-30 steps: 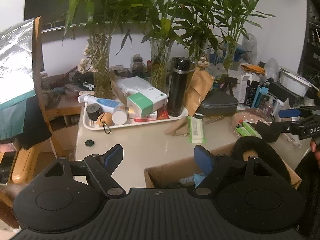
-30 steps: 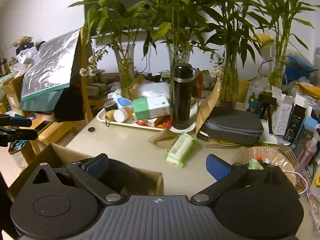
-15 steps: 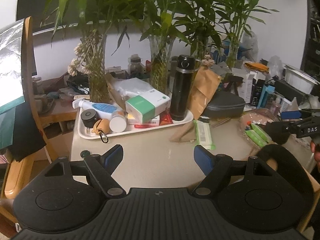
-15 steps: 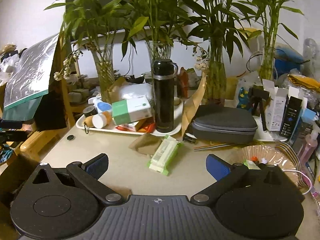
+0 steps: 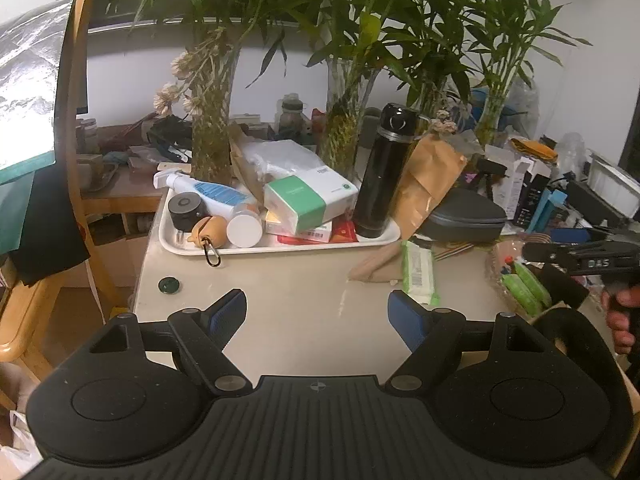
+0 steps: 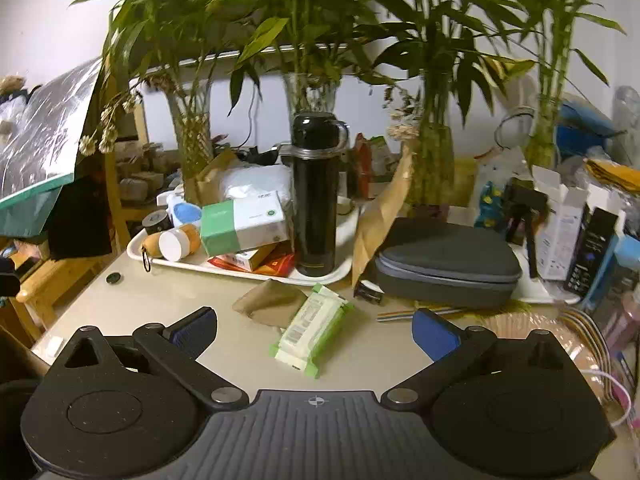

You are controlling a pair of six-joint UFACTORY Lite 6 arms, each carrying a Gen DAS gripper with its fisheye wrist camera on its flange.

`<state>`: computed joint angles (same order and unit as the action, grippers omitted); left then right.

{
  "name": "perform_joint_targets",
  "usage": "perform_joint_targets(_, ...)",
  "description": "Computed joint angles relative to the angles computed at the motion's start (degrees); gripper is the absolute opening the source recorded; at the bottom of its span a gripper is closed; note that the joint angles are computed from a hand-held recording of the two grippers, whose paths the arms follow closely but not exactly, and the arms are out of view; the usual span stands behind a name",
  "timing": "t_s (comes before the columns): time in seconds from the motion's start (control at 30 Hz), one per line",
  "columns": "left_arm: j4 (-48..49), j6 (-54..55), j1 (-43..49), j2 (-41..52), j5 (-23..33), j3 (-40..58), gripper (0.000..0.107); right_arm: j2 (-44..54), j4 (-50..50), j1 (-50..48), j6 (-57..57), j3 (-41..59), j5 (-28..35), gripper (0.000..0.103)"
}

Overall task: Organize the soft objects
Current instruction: 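Move the right tool to the green-and-white wet-wipes packet on the table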

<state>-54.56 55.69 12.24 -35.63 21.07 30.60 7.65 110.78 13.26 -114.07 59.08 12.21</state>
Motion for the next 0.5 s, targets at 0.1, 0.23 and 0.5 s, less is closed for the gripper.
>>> perform_joint_targets(0.1,-0.2,0.1,-0.4,0.3,-0.1,0.1,0.078,3.3,-2.7,0.3,1.6,2.8,0.2,0.103)
perform_joint_targets(0.23,0.4,-0.5,-1.0,0.7,-0.5,0.1,0.078,7.9,-8.6,0.4,6.8,7.2,-0.1,0.103)
perform_joint_targets(0.5,-0.6,0.4,-0.8,0.1,-0.2,-0.3,0.078,15.9,-17.5,-0.3,14.3,15.0,0.9,0.103)
